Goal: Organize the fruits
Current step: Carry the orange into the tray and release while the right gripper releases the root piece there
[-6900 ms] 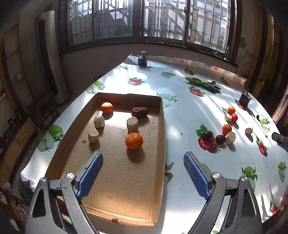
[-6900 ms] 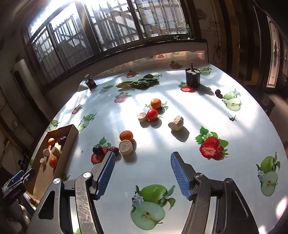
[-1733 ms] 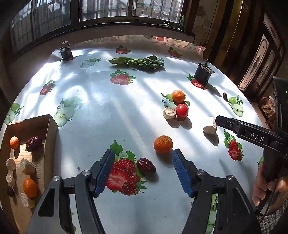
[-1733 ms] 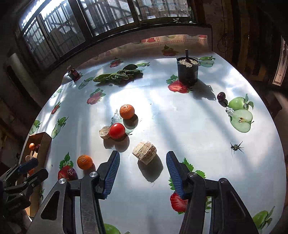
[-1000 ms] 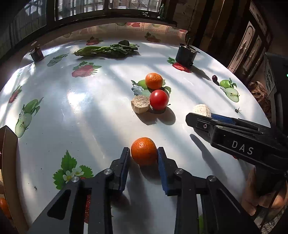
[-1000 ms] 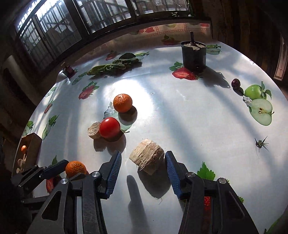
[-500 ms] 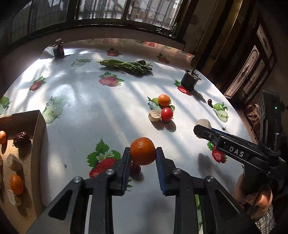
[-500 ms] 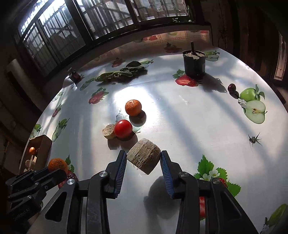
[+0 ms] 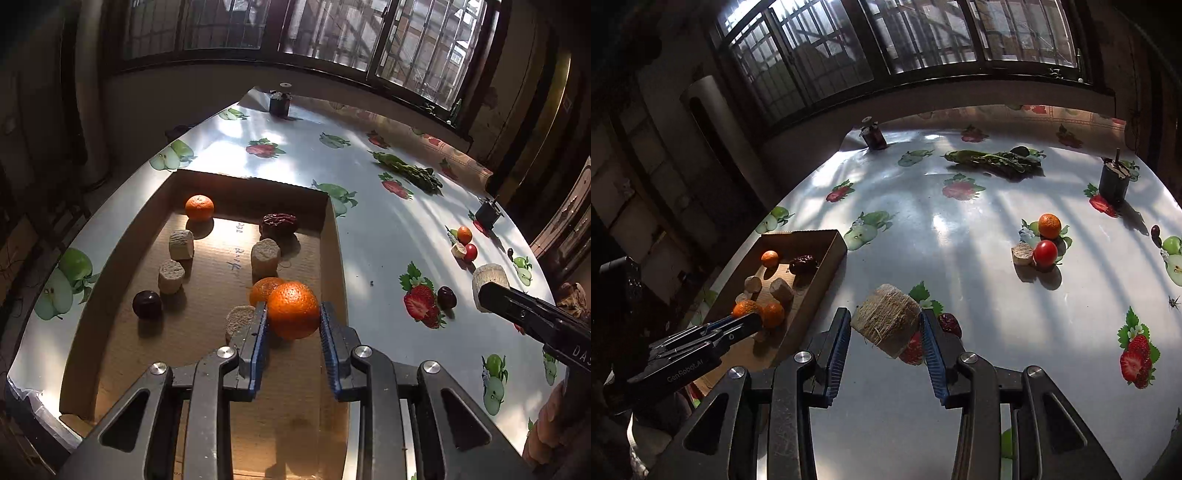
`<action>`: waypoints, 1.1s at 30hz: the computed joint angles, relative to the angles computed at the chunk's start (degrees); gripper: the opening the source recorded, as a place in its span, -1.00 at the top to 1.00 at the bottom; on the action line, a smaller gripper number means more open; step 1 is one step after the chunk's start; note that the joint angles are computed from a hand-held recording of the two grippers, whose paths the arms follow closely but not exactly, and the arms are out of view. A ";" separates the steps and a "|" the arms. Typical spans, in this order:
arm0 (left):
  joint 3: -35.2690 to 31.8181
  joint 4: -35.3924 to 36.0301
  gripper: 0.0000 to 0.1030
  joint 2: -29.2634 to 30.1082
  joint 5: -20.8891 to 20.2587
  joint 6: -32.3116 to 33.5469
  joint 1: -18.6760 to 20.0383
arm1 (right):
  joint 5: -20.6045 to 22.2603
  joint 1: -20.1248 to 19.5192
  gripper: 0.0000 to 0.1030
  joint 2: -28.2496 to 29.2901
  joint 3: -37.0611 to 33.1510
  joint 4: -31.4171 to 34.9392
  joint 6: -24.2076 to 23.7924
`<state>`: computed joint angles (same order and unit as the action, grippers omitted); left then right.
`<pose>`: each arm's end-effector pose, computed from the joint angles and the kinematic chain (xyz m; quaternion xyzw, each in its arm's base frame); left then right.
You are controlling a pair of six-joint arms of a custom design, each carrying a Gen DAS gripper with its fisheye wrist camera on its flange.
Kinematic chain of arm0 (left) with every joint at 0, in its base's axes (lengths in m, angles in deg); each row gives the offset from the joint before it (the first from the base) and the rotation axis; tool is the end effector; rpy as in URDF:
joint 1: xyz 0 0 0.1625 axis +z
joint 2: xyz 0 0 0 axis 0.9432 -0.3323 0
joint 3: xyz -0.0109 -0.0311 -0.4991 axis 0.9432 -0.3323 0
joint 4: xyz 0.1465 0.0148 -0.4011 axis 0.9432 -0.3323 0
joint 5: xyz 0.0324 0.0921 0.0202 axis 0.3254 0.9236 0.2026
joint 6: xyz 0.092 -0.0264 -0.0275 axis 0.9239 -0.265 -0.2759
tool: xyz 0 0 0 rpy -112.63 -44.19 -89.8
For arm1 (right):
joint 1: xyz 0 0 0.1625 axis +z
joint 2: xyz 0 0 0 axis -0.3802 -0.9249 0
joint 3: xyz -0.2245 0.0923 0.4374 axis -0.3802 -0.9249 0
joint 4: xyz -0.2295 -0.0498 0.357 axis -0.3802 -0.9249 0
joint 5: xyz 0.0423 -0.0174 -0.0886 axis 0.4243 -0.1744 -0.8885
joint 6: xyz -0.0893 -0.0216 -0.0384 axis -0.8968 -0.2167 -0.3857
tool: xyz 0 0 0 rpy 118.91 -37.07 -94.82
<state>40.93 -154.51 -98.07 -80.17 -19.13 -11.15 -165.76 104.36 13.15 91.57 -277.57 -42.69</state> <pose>-0.3134 -0.8795 -0.0550 0.3132 0.9075 -0.2022 0.1934 -0.0058 -0.7730 0.2843 -0.0023 -0.8765 0.4171 0.2405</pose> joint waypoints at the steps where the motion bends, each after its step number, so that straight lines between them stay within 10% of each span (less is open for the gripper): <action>1: 0.38 -0.47 0.49 -0.41 1.08 -0.02 0.49 | 0.65 0.58 0.19 1.18 -1.00 1.63 -0.25; 16: -5.78 6.56 0.48 1.13 6.01 -5.30 5.04 | -3.59 5.34 0.18 15.50 -16.55 21.31 -6.02; 28: -7.91 6.69 0.42 2.37 6.74 -5.44 4.82 | -10.03 6.19 0.17 19.61 -21.34 16.97 -12.26; 33: -3.23 -1.55 0.00 0.40 8.70 -2.51 3.42 | -9.08 6.44 -0.14 18.46 -18.76 12.74 -13.42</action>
<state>37.71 -156.06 -97.67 -71.47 -21.64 -7.73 -174.85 110.80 31.61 72.81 -264.84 -56.11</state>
